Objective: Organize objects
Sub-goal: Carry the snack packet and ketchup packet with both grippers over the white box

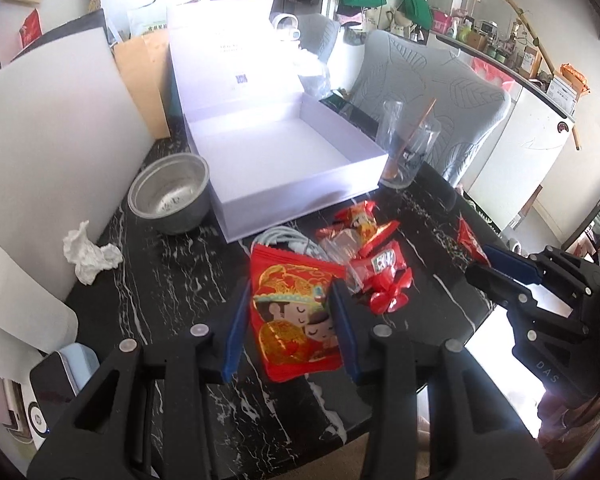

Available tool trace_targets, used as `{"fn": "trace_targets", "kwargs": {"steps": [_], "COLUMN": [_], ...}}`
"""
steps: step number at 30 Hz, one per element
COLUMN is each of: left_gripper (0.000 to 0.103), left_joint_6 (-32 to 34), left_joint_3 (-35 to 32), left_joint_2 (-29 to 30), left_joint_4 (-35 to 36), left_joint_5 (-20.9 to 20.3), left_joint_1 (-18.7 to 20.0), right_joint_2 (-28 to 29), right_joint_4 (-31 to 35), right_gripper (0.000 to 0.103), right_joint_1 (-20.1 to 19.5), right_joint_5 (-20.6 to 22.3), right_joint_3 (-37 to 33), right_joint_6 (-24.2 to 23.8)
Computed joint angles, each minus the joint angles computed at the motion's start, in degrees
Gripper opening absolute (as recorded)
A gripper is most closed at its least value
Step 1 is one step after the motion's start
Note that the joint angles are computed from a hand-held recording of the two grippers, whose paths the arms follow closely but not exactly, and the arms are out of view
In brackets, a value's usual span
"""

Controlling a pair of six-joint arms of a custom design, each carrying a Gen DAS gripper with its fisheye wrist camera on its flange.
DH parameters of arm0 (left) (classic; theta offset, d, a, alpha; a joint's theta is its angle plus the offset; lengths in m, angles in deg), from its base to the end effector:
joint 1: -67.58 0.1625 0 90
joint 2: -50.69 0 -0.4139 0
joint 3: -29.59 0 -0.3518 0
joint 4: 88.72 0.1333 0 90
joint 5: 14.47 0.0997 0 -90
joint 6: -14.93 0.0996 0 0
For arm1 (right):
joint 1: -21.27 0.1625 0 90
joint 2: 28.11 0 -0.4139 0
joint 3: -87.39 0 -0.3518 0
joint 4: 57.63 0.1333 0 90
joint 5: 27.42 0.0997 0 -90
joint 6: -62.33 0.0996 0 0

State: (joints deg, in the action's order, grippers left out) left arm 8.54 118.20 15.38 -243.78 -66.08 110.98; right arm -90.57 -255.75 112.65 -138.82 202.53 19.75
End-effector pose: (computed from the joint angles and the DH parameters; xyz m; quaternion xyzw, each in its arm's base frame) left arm -0.3466 -0.5963 0.0636 0.2913 0.8938 -0.2325 0.2495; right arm 0.1099 -0.5351 0.2792 0.2455 -0.8389 0.3700 0.3147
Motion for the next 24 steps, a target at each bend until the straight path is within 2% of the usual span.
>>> {"fn": "trace_targets", "kwargs": {"steps": [8,12,24], "left_gripper": [0.038,0.038,0.038], "left_joint_6": [2.42,3.80,9.52], "left_joint_3": [-3.61,-6.29,-15.11], "left_joint_2": [0.65,1.58,4.93], "left_joint_4": [0.30,0.13,1.11], "left_joint_5": [-0.17,1.14,1.91], "left_joint_1": [-0.07,-0.29,0.31], "right_joint_2": [-0.01,0.79,3.87], "right_joint_4": [3.68,5.42,13.00], "right_gripper": [0.021,0.021,0.021], "right_joint_1": [1.74,2.59,2.99], "right_joint_5": [-0.04,-0.75,-0.08], "right_joint_3": [-4.01,-6.51,-15.59], "right_joint_6": [-0.92,-1.82,-0.49]}}
